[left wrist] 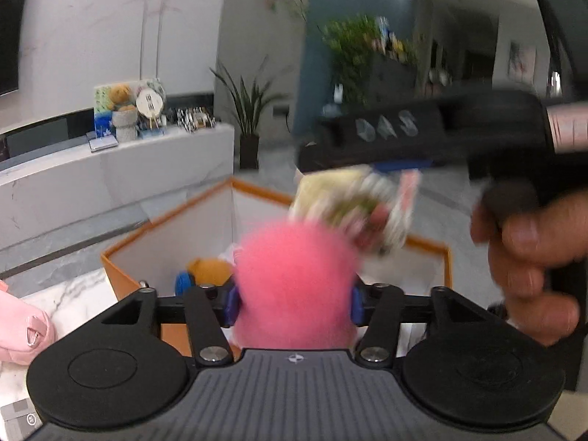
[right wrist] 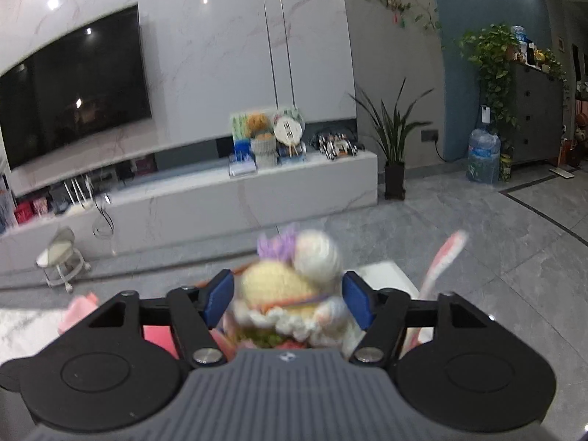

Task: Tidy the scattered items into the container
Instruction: 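Open the right tool to drop the bunny while the left tool releases the pink ball into the box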

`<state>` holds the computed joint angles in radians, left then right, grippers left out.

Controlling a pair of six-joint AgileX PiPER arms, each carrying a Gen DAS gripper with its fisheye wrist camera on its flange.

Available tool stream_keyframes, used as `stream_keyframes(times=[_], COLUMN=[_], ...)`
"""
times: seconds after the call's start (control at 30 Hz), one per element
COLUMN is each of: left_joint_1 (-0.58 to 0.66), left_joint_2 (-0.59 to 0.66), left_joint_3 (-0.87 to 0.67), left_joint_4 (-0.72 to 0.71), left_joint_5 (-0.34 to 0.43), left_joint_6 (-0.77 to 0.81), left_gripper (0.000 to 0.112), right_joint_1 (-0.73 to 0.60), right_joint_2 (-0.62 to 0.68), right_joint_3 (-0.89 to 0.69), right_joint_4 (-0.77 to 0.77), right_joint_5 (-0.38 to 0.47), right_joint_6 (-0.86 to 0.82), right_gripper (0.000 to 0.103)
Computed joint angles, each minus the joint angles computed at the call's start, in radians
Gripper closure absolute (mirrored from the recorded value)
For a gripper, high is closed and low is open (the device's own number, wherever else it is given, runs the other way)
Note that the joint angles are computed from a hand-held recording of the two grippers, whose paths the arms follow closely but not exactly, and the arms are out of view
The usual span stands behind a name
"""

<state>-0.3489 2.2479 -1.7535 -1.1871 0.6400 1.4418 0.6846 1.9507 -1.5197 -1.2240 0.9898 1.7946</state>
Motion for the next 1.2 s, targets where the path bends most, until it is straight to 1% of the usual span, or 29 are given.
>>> stream_keyframes(times=[0.07, 0.1, 0.23, 0.57, 0.7, 0.83, 1.1, 1.2], left_joint_1=[-0.017, -0.018, -0.015, -0.015, -0.019, -0.014, 0.021, 0.041], left_joint_2=[-0.020, -0.025, -0.032, -0.047, -0.032, -0.041, -0.054, -0.060], left_joint_3=[0.051, 0.066, 0.084, 0.099, 0.059, 0.069, 0.063, 0.060], left_joint_4=[-0.031, -0.048, -0.069, -0.065, -0.025, -0.027, -0.003, 0.002], left_joint_5=[-0.052, -0.054, -0.054, -0.059, -0.053, -0.054, -0.060, -0.049], left_joint_6=[0.057, 0.079, 0.084, 0.060, 0.019, 0.024, 0.007, -0.015], left_gripper=[0.040, 0.039, 0.034, 0.033, 0.033, 0.033, 0.033, 0.033], right_joint_1=[-0.001, 0.000, 0.005, 0.010, 0.009, 0.014, 0.022, 0.029], right_joint_2=[0.004, -0.001, -0.008, -0.013, -0.012, -0.007, 0.016, 0.026], right_joint_3=[-0.004, 0.004, 0.017, 0.024, 0.019, 0.013, -0.029, -0.047], right_joint_4=[0.012, 0.005, -0.014, -0.020, -0.020, -0.021, -0.019, -0.020], right_joint_5=[0.003, 0.002, 0.004, 0.005, 0.006, 0.010, 0.009, 0.012], right_joint_6=[-0.018, -0.008, 0.016, 0.016, 0.014, 0.015, -0.005, -0.012], right_gripper=[0.028, 0.028, 0.028, 0.028, 0.028, 0.028, 0.027, 0.027])
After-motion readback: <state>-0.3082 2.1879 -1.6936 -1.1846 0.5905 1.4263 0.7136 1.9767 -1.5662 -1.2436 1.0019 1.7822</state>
